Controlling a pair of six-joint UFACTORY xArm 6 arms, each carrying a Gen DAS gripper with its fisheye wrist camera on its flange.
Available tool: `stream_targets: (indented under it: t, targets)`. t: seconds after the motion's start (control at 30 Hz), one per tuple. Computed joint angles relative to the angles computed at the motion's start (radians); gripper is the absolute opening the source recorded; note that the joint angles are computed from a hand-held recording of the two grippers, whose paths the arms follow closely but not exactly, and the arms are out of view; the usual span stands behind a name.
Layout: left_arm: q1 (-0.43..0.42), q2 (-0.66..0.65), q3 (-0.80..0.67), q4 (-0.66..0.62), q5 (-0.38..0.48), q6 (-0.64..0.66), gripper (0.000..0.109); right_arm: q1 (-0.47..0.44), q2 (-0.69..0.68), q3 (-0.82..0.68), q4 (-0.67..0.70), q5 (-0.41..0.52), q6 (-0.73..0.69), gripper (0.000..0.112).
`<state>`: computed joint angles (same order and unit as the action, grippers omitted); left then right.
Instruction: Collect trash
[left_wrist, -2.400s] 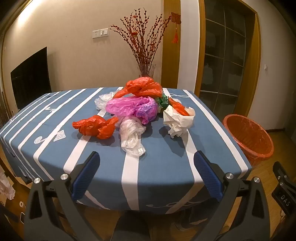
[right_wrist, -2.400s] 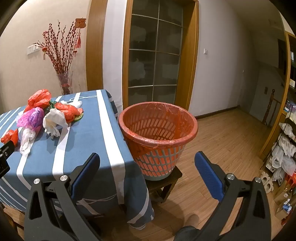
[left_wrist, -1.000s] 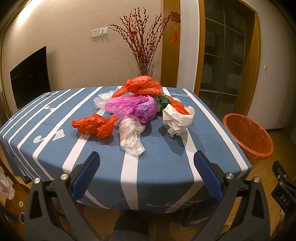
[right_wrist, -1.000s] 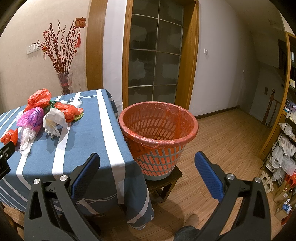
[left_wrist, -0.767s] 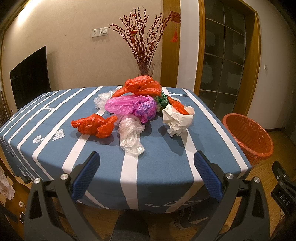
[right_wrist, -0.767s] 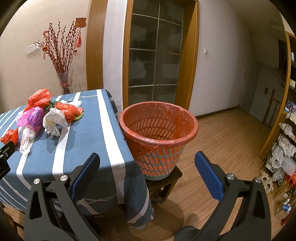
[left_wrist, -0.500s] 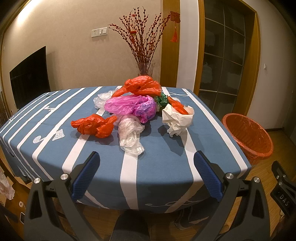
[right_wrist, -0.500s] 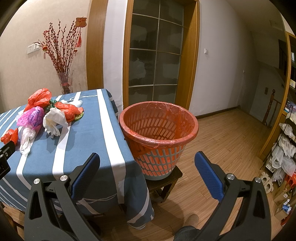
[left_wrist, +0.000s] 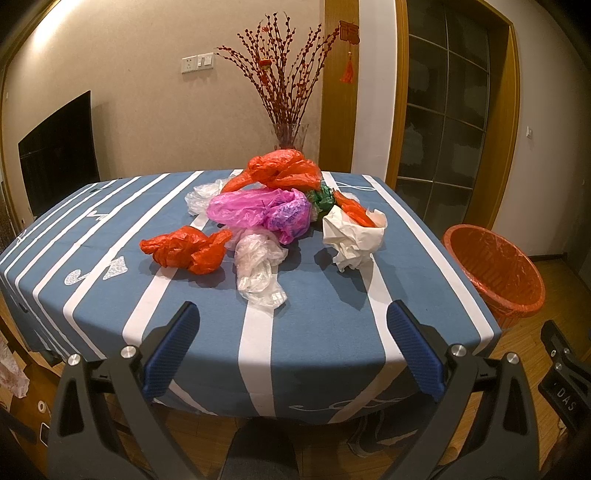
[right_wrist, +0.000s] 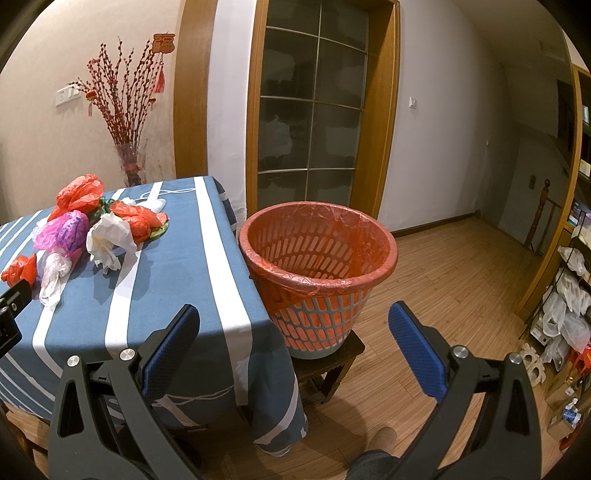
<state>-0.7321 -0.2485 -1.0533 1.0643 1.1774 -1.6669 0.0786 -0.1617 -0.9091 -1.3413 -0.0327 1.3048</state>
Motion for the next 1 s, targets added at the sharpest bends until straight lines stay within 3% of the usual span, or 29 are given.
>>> stream_targets:
  t: [0.8,0.9,1.0]
  targets:
    - [0.002,0.013,-0.007,-0.007,-0.003,-0.003,0.099,0.002,0.010,-0.006,0.014,0.004,-0.012,0.101]
    - [0.003,0.013,-0.002,-0.012,-0.002,-0.013,0.099,0.000,0.031,-0.023,-0.034,0.001,0.035,0.101]
    - [0.018,0.000,0.015,-0.022,0.001,-0.022,0.099,0.002,0.044,-0.023,0.017,-0.014,-0.017,0.101]
